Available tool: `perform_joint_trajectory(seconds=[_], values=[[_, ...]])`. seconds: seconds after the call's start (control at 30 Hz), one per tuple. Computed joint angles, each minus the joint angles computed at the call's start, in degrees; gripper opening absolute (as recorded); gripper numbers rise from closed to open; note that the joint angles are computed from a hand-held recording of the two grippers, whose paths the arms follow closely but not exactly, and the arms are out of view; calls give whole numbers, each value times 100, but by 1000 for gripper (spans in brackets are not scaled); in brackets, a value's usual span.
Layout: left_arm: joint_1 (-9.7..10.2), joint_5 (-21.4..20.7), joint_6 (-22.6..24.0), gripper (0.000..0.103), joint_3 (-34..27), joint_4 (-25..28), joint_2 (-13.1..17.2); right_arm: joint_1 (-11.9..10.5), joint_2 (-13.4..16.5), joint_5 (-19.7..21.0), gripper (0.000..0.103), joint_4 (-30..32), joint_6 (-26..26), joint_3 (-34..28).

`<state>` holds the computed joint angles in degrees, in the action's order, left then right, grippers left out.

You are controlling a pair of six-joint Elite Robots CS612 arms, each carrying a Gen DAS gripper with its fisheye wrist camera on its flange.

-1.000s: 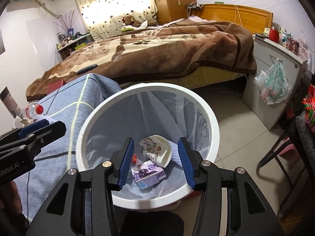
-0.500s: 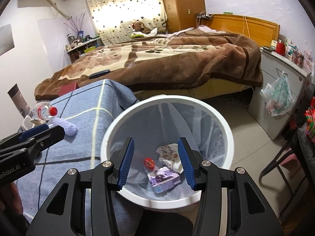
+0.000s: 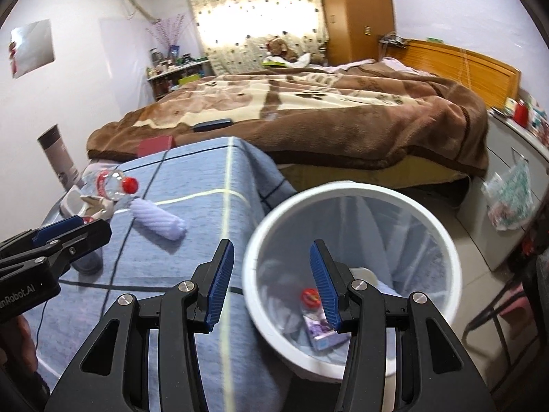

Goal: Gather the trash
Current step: 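Move both tools back over the table toward the remaining trash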

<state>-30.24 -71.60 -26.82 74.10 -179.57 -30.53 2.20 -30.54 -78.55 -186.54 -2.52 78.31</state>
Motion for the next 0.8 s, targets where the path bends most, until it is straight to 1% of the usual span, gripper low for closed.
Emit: perform_joint_trajectory(seconds=[0.13,0.47,0.6,0.67,0.8], values=[[86,205,-206,62,203,-23,-87,88,64,131,48,75,-179,-136],[281,614,-724,63,702,-75,-290,257,242,469,48,438,-846,-540],[357,730,-889,65,894,-66,-366,338,325,394,48,823,-1217,-768],[408,813,-1044,65,987,12,-405,353,358,409,48,884,-1374,-833],[491,933,-1317,66,1166,82,-474,376,444,477,48,1326,-1515,-1075]])
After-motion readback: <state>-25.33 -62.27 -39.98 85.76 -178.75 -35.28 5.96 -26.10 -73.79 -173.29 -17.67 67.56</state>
